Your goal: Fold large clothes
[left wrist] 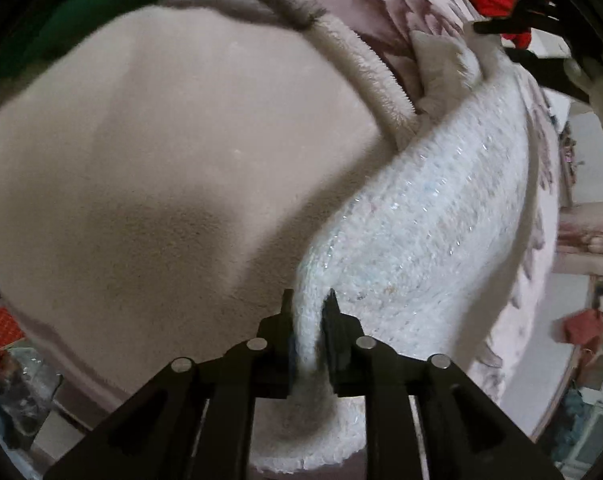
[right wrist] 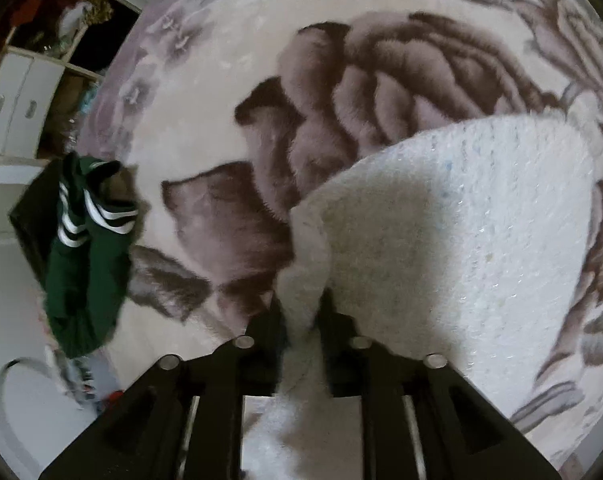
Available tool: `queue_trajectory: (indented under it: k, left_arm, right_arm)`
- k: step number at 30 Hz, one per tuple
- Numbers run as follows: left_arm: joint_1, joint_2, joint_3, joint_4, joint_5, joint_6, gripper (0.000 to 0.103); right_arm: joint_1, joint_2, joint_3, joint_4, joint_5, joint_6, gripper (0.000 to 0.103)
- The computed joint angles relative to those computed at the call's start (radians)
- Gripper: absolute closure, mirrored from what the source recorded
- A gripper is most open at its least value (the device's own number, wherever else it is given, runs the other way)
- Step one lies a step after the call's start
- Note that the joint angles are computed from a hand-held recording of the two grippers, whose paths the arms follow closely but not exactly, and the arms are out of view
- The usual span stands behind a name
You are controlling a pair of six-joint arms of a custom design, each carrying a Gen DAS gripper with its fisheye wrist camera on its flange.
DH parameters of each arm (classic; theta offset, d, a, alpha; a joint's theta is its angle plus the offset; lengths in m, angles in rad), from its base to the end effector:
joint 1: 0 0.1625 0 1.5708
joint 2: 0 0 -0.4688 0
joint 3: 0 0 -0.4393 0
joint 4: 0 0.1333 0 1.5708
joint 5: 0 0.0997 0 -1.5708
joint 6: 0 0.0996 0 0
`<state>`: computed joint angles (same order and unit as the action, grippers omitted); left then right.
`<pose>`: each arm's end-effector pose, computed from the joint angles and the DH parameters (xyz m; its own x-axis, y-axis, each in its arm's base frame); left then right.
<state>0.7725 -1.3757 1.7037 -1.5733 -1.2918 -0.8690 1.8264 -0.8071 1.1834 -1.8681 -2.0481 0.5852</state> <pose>-0.2965 -0.5134 0.3583 -0.9106 -0.0209 -0.4127 -0.0261 0.9996 0.0072 0.2933 -0.7762 0.2436 -0.8480 0.3163 0.4253 0.2595 0.9474 -0.1872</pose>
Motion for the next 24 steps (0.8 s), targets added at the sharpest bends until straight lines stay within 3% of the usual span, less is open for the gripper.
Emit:
queue_trajectory:
  k: [1,2,3,4,5,10,14,16,19,22,24]
  left_arm:
    - [-0.002,0.001,-0.003,0.006,0.003,0.010,0.069]
    - [-0.008,0.003,-0.006,0.012,0.017,0.027,0.048]
    - [-0.016,0.001,-0.005,0.009,0.035,0.046,0.033]
    - [-0.020,0.000,-0.006,0.008,0.045,0.060,0.009]
    - [-0.028,-0.001,-0.005,0.001,0.061,0.083,0.007]
    - [-0.072,0.021,-0.005,0.050,0.144,0.162,0.007]
    - [-0.072,0.020,0.008,0.110,0.081,0.111,0.008]
    - [-0.080,0.001,0.042,0.090,0.076,0.100,0.010]
    - [-0.087,-0.017,0.078,0.063,0.040,0.119,0.065]
    - [-0.121,-0.042,0.093,0.048,0.054,0.101,0.074]
    - [-0.144,-0.056,0.090,0.067,0.071,0.089,0.078]
  right_arm:
    - [-0.002,-0.015,0.015,-0.017,0.024,-0.002,0.070]
    - [-0.003,-0.040,0.041,-0.044,0.051,-0.008,0.061]
    - [-0.002,-0.071,0.072,-0.072,0.072,-0.011,0.056]
    - [0.001,-0.090,0.090,-0.081,0.076,-0.009,0.044]
    - [0.007,-0.122,0.122,-0.097,0.073,-0.012,0.037]
    - [0.040,-0.284,0.320,-0.153,0.002,0.027,0.035]
    - [0.054,-0.445,0.552,-0.157,-0.026,0.154,0.034]
    - [0.044,-0.515,0.666,-0.170,0.017,0.220,0.034]
    - [0.002,-0.624,0.874,-0.253,0.145,0.329,0.034]
    - [-0.050,-0.679,1.046,-0.375,0.297,0.366,0.034]
    - [-0.069,-0.686,1.135,-0.494,0.371,0.365,0.049]
